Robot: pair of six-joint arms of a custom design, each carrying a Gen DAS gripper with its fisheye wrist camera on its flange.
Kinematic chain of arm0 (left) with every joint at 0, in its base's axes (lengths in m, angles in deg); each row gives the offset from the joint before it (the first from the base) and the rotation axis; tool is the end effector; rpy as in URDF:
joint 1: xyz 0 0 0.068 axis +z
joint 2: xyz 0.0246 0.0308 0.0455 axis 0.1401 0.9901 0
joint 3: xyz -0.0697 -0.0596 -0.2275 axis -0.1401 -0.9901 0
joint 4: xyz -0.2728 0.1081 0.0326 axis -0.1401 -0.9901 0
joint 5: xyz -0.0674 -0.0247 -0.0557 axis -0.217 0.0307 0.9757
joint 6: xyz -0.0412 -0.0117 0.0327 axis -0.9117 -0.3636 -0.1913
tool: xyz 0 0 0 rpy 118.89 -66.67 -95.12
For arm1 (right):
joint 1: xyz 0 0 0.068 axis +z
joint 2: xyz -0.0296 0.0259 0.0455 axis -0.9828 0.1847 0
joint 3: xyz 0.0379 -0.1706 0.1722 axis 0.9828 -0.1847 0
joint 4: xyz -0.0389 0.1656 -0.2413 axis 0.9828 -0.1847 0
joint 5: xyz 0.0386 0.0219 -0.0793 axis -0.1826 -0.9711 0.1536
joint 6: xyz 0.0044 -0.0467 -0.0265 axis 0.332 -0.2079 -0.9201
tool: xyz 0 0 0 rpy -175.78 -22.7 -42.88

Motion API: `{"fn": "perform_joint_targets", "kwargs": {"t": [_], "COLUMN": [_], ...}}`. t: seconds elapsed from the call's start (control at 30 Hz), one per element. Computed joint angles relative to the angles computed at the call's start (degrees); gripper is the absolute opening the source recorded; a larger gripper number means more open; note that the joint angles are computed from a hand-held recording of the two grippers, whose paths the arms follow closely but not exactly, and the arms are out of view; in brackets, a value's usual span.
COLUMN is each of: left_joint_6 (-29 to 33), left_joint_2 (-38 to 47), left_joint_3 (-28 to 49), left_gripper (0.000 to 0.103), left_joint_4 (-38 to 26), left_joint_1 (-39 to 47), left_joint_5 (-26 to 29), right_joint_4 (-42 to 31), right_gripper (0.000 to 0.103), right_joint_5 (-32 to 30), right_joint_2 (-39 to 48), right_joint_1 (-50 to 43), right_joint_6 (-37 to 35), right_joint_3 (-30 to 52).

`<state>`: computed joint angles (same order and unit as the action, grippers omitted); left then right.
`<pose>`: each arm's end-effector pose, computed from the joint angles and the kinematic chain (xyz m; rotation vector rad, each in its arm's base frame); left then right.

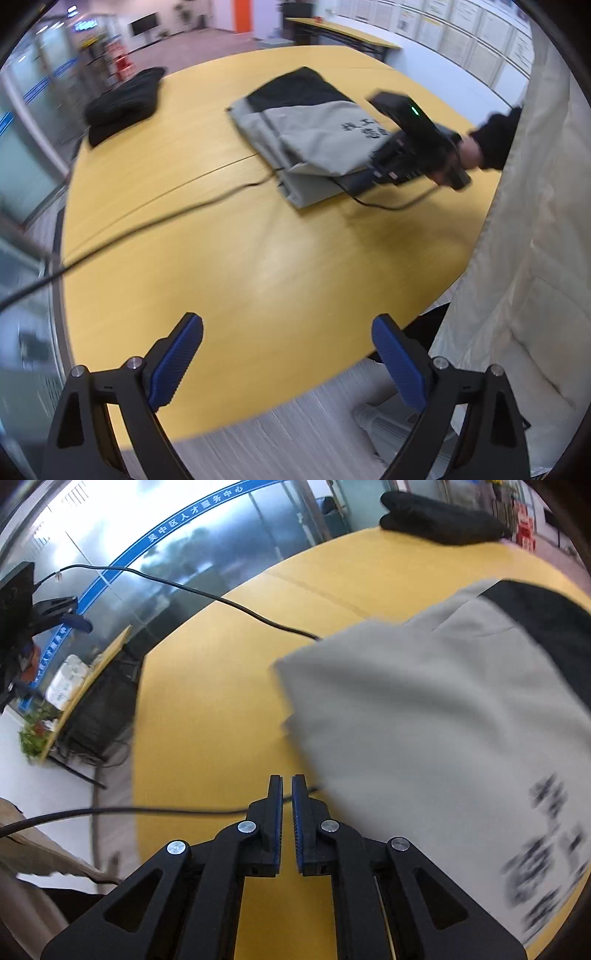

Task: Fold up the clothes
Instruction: 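Lower the jacket bundle onto the table and open the right gripper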

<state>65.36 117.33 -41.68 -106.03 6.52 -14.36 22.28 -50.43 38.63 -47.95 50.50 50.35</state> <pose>0.1563 -0.0132 0.2403 0.9962 2.5772 -0.2059 0.2026 0.1440 0.0486 -1.0270 2.5126 0.8160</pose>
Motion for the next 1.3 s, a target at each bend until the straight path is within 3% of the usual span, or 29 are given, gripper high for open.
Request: {"fn": "perform_joint_targets", "kwargs": {"t": [0.13,0.2,0.33,0.5,0.57,0.63,0.83,0.93,1.07,1.3], "left_joint_6": [6.4,6.9,6.1,14.9,14.0,8.9,-10.2,-14.7,-14.9,-3.4], "left_joint_2": [-5.0,-6.2,-7.8,-9.7,-11.1,-11.8,-14.2,-12.6,-13.1,-13.8], "left_joint_3": [-1.1,-1.2,-0.8,1.9,3.1,4.2,0.1,-2.1,-1.5,9.3], "left_gripper": [0.096,0.096,0.095,0.095,0.095,0.095,0.095,0.095,0.095,0.095], "left_joint_4": [-5.5,-6.1,-6.7,-12.2,-13.9,-13.2,0.8,6.7,5.4,-11.1], "left_joint_1": [8.6,8.4,8.1,20.4,18.7,12.9,-6.4,-13.1,-12.2,5.7], "left_joint_5": [-1.1,-0.1,0.8,2.7,3.8,4.6,4.2,2.5,3.4,3.5], "right_joint_4": [2.2,2.3,-2.5,-7.6,-7.6,-6.7,-10.2,-12.3,-14.3,-6.9], "right_gripper": [0.006,0.006,0.006,0.006,0.006,0.006,0.011,0.012,0.012,0.015], "right_joint_5": [-0.6,-0.1,0.1,1.6,2.8,5.6,9.3,9.4,9.7,8.7], "right_joint_2": [-3.9,-8.0,-16.5,-23.3,-26.0,-28.6,-35.8,-38.1,-40.4,-32.0], "right_joint_1": [1.9,2.5,1.7,1.8,2.5,4.5,4.6,3.8,5.0,7.2], "right_joint_6": [5.6,6.8,6.4,6.3,7.6,9.4,9.2,8.4,9.7,12.8], "right_joint_3": [-4.3,-6.2,-8.2,-9.1,-10.2,-11.3,-13.4,-14.1,-14.6,-13.0]}}
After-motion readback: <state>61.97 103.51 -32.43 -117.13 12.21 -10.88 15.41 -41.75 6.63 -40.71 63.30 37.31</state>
